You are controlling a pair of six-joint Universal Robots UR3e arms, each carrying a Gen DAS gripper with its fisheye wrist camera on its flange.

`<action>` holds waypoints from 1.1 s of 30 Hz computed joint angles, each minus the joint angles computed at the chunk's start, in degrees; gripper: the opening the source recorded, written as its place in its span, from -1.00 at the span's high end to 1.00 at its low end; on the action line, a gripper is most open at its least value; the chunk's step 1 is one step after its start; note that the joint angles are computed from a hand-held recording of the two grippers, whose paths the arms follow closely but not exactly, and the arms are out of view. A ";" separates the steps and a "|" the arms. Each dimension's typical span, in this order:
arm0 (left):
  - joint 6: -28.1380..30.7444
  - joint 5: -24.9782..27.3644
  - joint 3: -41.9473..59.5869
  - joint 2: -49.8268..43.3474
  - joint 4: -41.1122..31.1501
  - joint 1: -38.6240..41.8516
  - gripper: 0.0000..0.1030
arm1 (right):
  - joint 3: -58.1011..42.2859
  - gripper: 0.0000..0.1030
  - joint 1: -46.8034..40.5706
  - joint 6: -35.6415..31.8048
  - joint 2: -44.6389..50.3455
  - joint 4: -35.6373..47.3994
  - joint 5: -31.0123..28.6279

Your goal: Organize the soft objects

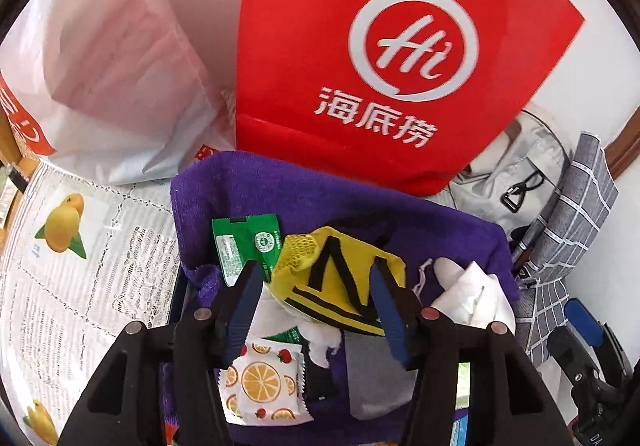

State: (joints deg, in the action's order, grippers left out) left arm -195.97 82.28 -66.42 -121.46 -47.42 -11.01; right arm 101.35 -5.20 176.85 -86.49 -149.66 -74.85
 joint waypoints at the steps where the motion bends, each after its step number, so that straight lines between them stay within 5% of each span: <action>1: -0.07 0.34 0.00 0.29 -0.23 -0.28 -0.04 | 0.04 -0.39 0.05 0.03 -0.42 0.10 -0.08; 15: 0.16 3.90 -15.13 18.77 0.25 -5.26 -0.34 | 3.70 -0.49 0.90 1.90 -12.73 4.90 -4.20; 23: -0.10 10.49 -29.30 37.26 0.79 -11.41 -0.51 | 11.17 -0.51 -1.85 4.24 -30.71 19.03 -1.32; 25: -0.93 11.24 -32.49 41.89 0.24 -12.97 -0.53 | 13.06 -0.68 -2.09 4.41 -36.26 23.14 -1.67; 28: -3.87 17.10 -36.52 46.55 1.33 -18.42 -0.59 | 16.23 -0.85 3.47 7.57 -43.16 25.42 -10.37; 33: -9.44 27.05 -40.99 52.19 -0.39 -28.61 -0.61 | 19.11 -0.99 8.28 12.22 -53.15 32.15 -15.52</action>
